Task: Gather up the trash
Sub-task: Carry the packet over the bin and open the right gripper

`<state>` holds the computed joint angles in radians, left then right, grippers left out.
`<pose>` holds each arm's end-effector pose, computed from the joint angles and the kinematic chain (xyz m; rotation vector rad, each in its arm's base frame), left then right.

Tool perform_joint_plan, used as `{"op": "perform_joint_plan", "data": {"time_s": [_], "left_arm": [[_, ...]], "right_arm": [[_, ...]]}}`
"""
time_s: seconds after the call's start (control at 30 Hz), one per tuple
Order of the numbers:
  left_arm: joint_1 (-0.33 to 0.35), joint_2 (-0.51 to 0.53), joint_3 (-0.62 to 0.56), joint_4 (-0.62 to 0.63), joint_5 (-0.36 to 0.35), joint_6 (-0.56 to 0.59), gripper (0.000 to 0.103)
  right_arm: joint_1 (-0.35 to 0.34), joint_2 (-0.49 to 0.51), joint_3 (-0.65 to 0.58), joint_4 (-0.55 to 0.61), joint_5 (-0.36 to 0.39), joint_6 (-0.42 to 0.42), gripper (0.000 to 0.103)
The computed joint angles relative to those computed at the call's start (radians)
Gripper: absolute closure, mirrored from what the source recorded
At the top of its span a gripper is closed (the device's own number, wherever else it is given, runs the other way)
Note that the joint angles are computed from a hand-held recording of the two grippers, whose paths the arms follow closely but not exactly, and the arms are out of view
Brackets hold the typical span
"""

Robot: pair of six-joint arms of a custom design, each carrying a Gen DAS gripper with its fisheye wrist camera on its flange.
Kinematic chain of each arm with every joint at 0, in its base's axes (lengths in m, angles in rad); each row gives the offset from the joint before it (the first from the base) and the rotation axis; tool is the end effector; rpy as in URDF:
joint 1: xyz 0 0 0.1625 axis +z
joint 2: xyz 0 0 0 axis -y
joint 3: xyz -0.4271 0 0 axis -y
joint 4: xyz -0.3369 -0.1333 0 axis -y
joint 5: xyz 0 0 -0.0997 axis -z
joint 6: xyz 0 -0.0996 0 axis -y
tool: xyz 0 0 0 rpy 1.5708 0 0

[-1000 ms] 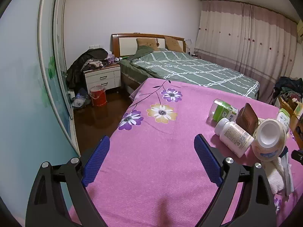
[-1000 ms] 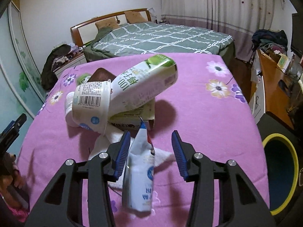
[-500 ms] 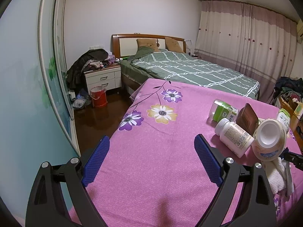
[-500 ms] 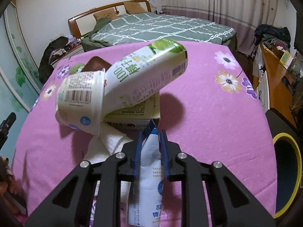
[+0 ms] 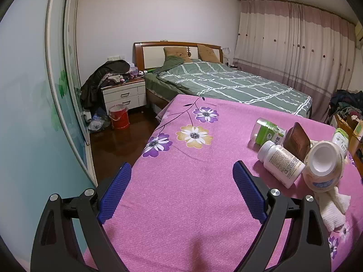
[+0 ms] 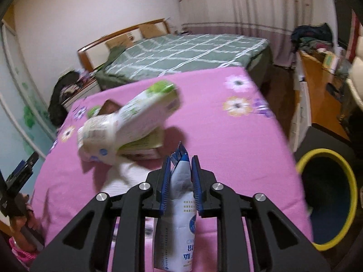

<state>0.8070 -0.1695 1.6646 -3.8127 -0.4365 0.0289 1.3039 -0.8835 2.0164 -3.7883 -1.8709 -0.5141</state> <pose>-0.2177 -0.5506 -0.0646 0.3161 2.0662 -1.2056 -0.0434 -0.5527 0.2312 0.0735 -2.2421 1.1162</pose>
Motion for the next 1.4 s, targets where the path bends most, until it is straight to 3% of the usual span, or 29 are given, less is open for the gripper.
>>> {"op": "perform_joint_plan", "data": {"time_s": [0.33,0.73,0.9,1.1,1.27,1.4], "left_arm": [[0.004,0.001,-0.009,0.008,0.011,0.006,0.013],[0.000,0.009,-0.020,0.023,0.034,0.017,0.013],[-0.002,0.017,-0.032,0.024,0.039,0.033,0.013],[-0.004,0.016,-0.032,0.040,0.035,0.034,0.013],[-0.013,0.013,-0.035,0.084,-0.029,0.036,0.013],[-0.033,0.008,-0.049,0.121,-0.139,0.049,0.013]], "right_arm": [[-0.145,-0.111,0.033,-0.069,-0.046,0.073,0.085],[-0.284,-0.149,-0.040,-0.019,-0.106,0.152,0.084],[-0.290,-0.130,-0.072,-0.024,-0.156,0.167,0.077],[-0.268,-0.117,-0.032,-0.081,-0.083,0.150,0.077],[-0.210,-0.077,-0.005,-0.108,-0.014,0.090,0.076],[-0.161,-0.025,0.003,-0.122,0.020,0.025,0.074]]}}
